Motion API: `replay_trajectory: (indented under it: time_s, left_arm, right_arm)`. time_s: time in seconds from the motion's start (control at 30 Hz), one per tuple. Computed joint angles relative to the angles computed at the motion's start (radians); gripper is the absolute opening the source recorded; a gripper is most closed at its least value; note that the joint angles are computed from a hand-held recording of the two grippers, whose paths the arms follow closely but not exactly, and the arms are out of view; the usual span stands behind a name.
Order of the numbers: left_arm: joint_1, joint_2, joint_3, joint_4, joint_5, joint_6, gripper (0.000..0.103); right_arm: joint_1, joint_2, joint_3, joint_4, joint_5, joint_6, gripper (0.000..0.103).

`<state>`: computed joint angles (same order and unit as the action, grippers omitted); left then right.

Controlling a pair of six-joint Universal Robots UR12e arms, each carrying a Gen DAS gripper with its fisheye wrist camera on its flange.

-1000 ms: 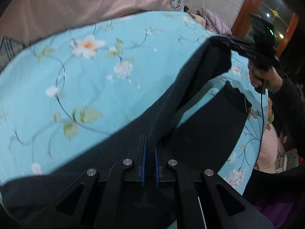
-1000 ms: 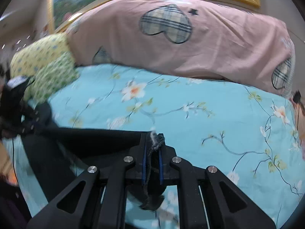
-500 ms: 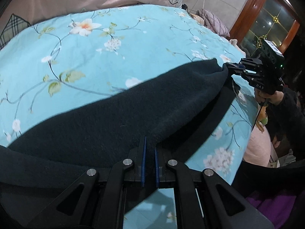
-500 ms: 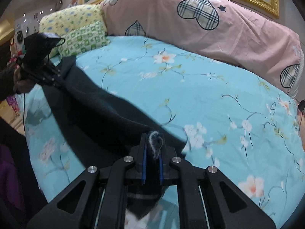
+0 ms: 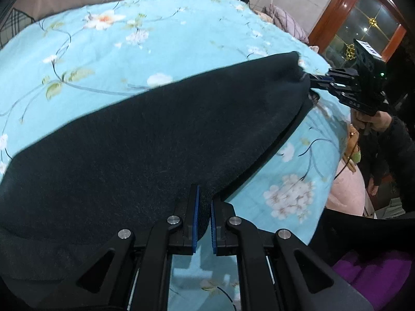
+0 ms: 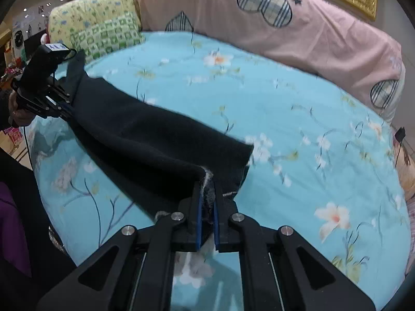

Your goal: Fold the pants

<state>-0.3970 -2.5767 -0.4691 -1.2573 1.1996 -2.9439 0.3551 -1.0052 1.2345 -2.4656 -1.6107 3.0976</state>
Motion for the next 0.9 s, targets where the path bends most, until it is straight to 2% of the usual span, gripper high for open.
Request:
replay_trajectory:
  time_s: [0.17,0.23,0.27,0.3,0.37,0.5,0.57,0.7,0.9]
  left_arm:
    - [0.002,0.02,-0.047,0.042,-0.008,-0.037,0.012]
    - [0.005,0.035,-0.076,0.063,-0.008,-0.049,0.017]
    - [0.005,0.047,-0.098,0.083,-0.005,-0.058,0.021]
    - [0.006,0.058,-0.118,0.1,-0.003,-0.067,0.026]
    - [0.009,0.085,-0.172,0.147,-0.002,-0.094,0.033]
    - [0.018,0.134,-0.267,0.233,0.008,-0.172,0.042]
    - [0.027,0.159,-0.314,0.28,0.015,-0.228,0.046]
    - [0.043,0.193,-0.377,0.341,0.043,-0.321,0.048]
    - [0.068,0.244,-0.463,0.419,0.093,-0.422,0.05]
  right_arm:
    - [0.009,0.007,-0.026,0.112,0.005,0.026,0.011]
    - [0.012,0.001,-0.027,0.121,-0.003,0.059,0.018]
    - [0.014,-0.003,-0.026,0.124,-0.009,0.075,0.033]
    - [0.016,-0.011,-0.021,0.116,-0.013,0.092,0.055]
    - [0.024,-0.026,-0.002,0.059,-0.035,0.122,0.075]
    - [0.034,-0.034,0.015,-0.061,0.001,0.166,0.075]
    - [0.04,-0.02,-0.001,-0.09,0.031,0.194,0.075]
    - [0.051,0.03,-0.067,-0.088,0.1,0.231,0.076]
    - [0.068,0.104,-0.166,-0.077,0.187,0.232,0.076]
